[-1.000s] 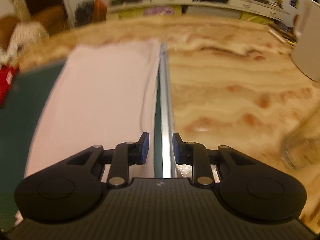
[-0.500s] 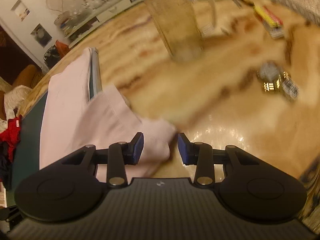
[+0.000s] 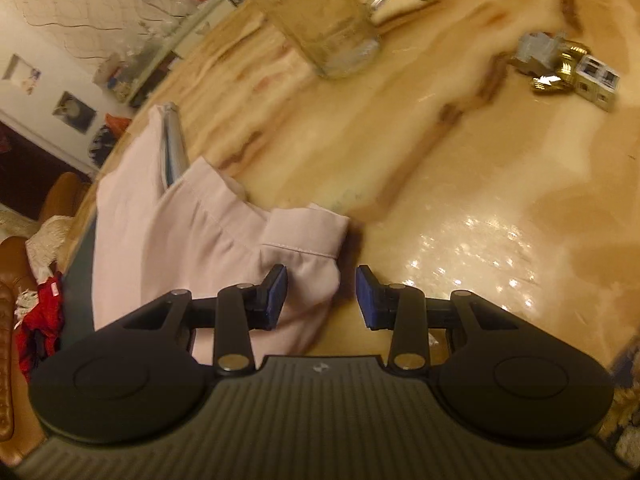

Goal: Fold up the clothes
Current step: 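Grasp the sleeve cuff with the right gripper and lift it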

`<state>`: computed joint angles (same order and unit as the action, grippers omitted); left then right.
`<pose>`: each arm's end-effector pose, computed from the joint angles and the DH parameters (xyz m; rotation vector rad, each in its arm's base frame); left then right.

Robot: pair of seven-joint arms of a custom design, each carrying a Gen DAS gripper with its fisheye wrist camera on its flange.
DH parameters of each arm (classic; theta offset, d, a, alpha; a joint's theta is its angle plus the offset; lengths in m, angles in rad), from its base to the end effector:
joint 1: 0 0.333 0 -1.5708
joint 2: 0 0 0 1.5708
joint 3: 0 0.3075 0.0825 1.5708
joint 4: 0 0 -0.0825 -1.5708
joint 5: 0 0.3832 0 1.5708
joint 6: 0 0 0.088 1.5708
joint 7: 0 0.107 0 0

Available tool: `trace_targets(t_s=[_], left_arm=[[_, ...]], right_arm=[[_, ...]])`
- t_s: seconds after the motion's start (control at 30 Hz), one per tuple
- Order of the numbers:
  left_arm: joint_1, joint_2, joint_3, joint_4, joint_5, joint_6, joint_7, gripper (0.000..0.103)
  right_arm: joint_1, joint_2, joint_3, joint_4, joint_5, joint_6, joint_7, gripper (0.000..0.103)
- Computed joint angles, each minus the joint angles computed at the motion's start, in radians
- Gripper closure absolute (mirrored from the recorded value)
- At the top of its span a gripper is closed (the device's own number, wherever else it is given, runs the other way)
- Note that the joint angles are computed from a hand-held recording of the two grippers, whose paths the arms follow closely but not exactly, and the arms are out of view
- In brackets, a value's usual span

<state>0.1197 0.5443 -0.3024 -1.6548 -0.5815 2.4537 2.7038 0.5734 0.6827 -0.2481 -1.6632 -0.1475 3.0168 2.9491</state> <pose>0.6936 -0.0993 0.3278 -1.0457 2.7420 -0.9392 0.6719 0.2725 0.2904 -0.9152 2.2669 -0.1952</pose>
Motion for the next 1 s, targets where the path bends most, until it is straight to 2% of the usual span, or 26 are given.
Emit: trace_targets(t_s=[0.07,0.1,0.13,0.17,0.3,0.4,0.47,0.67,0.77,0.8,0.93,1.0], left_arm=[[-0.001,0.000,0.000,0.000,0.001,0.000,-0.001,0.046],[-0.001,0.000,-0.001,-0.001,0.000,-0.001,0.000,0.046],[0.001,-0.001,-0.002,-0.002,-0.001,-0.002,0.002,0.046],[0.001,-0.002,-0.003,-0.004,-0.003,-0.003,0.004,0.046],[0.005,-0.007,-0.009,-0.013,-0.015,-0.008,0.022,0.046],[0.002,-0.010,-0.010,-0.022,-0.016,-0.009,0.041,0.046],[0.001,-0.011,-0.010,-0.028,-0.020,-0.008,0.049,0.046],[-0.003,-0.009,-0.007,-0.031,-0.030,-0.006,0.043,0.046],[-0.003,-0.010,-0.007,-0.033,-0.031,-0.004,0.043,0.046],[-0.001,-0.010,-0.007,-0.033,-0.034,-0.004,0.044,0.046],[0.002,-0.003,-0.006,-0.027,-0.040,-0.009,0.040,0.046],[0.004,0.001,-0.008,-0.025,-0.043,-0.010,0.043,0.046]], right_arm=[[-0.014,0.022,0.013,0.035,-0.011,-0.003,-0.034,0.061],[-0.026,0.030,0.027,0.058,-0.010,-0.025,-0.054,0.076],[-0.040,0.040,0.045,0.080,-0.005,-0.051,-0.071,0.087],[-0.040,0.044,0.045,0.075,-0.002,-0.033,-0.064,0.098],[-0.028,0.037,0.032,0.011,0.044,0.081,-0.025,0.099],[0.019,0.022,-0.017,-0.054,0.103,0.212,0.003,0.100],[0.067,0.013,-0.069,-0.070,0.138,0.265,-0.001,0.100],[0.129,0.035,-0.153,0.046,0.189,0.182,-0.086,0.100],[0.082,0.054,-0.108,0.103,0.197,0.165,-0.110,0.100],[0.084,0.059,-0.110,0.111,0.202,0.164,-0.107,0.100],[0.064,0.084,-0.079,0.155,0.234,0.210,-0.108,0.100],[0.081,0.110,-0.098,0.211,0.247,0.198,-0.116,0.100]])
